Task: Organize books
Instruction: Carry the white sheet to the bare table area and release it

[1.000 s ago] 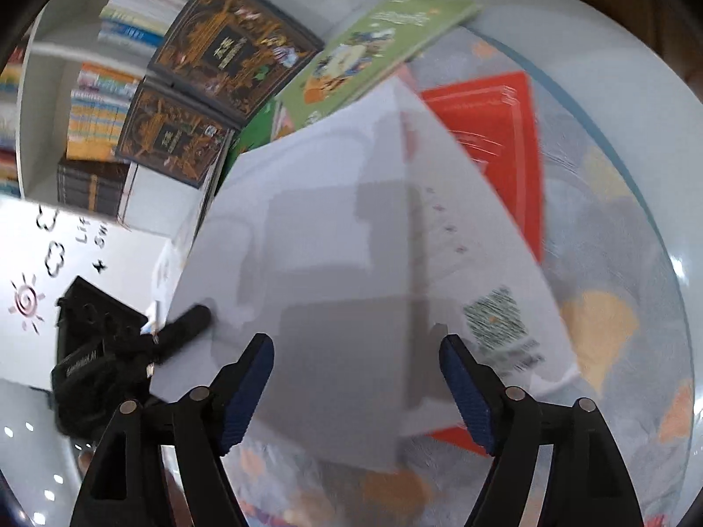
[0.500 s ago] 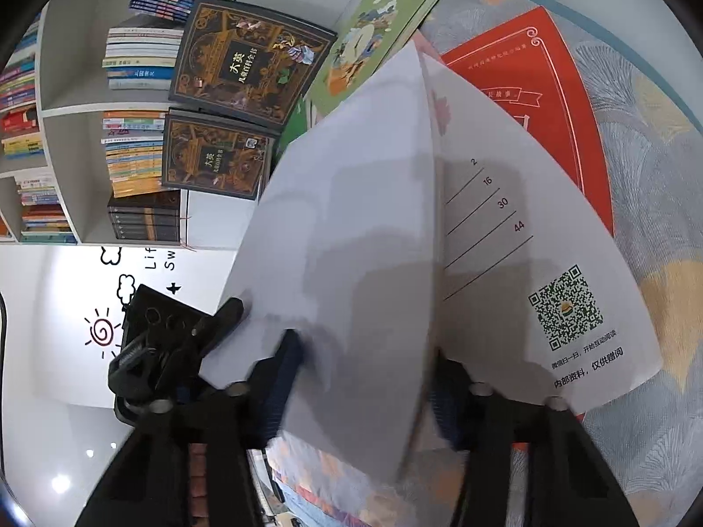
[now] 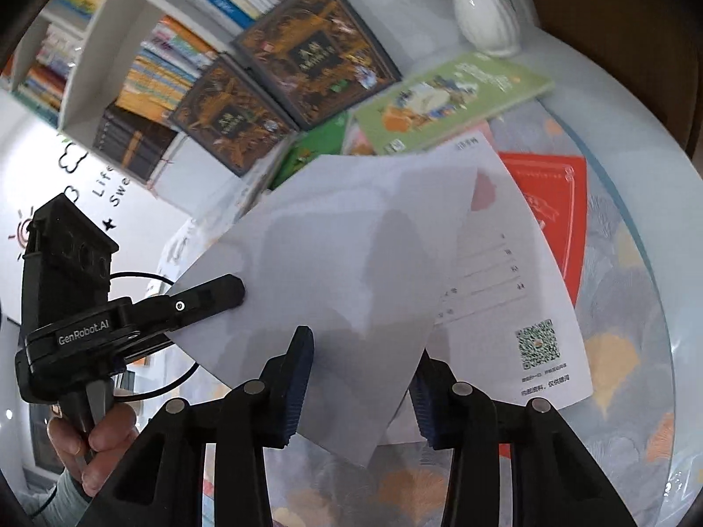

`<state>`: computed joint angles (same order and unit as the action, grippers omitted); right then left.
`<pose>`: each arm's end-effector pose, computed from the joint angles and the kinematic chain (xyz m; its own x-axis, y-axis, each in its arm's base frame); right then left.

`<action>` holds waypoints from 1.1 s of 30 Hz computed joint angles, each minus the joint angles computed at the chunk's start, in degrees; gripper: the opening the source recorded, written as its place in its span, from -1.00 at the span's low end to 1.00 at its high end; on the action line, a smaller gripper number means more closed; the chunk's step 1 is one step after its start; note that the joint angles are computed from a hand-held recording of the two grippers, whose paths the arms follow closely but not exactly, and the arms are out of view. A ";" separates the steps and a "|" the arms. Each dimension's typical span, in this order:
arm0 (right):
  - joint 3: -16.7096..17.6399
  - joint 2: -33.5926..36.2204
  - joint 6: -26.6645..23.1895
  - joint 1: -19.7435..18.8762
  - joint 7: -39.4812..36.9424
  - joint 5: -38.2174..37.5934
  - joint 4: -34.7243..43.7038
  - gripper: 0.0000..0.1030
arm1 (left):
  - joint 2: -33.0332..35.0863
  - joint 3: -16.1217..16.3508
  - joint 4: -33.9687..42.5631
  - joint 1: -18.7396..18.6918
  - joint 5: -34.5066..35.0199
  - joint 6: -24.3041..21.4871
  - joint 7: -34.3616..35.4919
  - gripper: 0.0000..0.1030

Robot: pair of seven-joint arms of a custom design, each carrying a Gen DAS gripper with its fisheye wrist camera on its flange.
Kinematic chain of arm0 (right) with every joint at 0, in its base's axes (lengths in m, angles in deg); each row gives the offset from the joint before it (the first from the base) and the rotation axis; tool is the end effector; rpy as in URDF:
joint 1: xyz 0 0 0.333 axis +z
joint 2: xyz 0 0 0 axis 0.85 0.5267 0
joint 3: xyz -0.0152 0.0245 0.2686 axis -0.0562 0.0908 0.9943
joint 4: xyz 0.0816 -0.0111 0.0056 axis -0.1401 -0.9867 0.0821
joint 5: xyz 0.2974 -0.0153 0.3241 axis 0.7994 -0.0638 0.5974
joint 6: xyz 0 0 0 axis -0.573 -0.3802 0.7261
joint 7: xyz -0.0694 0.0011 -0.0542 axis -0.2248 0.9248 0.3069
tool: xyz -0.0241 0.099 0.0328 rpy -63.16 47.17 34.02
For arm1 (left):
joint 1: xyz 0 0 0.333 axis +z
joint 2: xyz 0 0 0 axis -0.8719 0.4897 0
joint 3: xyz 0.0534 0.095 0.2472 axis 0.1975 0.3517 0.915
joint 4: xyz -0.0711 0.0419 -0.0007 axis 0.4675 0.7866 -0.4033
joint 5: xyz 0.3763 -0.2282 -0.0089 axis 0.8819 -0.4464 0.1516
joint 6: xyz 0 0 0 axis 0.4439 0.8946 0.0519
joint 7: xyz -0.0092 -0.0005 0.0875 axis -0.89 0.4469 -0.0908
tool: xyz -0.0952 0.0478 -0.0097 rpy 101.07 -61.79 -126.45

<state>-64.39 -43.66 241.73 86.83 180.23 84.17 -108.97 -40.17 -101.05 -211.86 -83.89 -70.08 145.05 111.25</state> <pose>0.3934 0.1071 0.4112 0.0752 -0.8335 -0.5474 -0.8688 0.2147 -0.4463 0.4632 -0.3188 0.4648 -0.1495 -0.7888 0.5962 -0.9344 -0.0845 -0.3461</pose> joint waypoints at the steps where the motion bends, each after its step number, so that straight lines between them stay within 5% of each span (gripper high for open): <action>1: 1.43 -0.66 -0.13 -0.51 0.40 -0.94 0.09 -0.22 | -0.86 0.34 -0.70 -0.16 -0.88 0.15 0.54 -0.75; 7: 7.51 0.77 -0.94 -0.01 3.81 -6.56 3.69 -0.23 | -7.95 2.26 -6.04 0.07 -3.27 1.23 2.99 -0.74; 12: 9.66 6.47 1.35 4.43 6.43 -7.98 9.75 -0.22 | -16.20 5.30 -11.47 1.60 -1.94 0.77 3.69 -0.74; 21: 12.59 36.19 5.63 14.36 0.09 0.05 36.64 -0.21 | -29.38 12.40 -20.85 12.77 5.51 -2.17 3.98 -0.74; 27: 17.42 58.29 2.07 13.05 -0.62 1.04 60.42 -0.21 | -24.85 18.48 -19.49 18.85 5.94 -2.31 10.64 -0.74; 33: 20.16 76.75 -4.35 11.25 5.56 -6.35 82.75 -0.21 | -11.37 21.71 -11.78 21.61 0.32 -1.82 20.42 -0.72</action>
<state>-44.24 33.09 237.38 98.08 185.79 77.81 -26.23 -51.55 -79.34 -223.64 -62.29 -69.76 143.23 131.67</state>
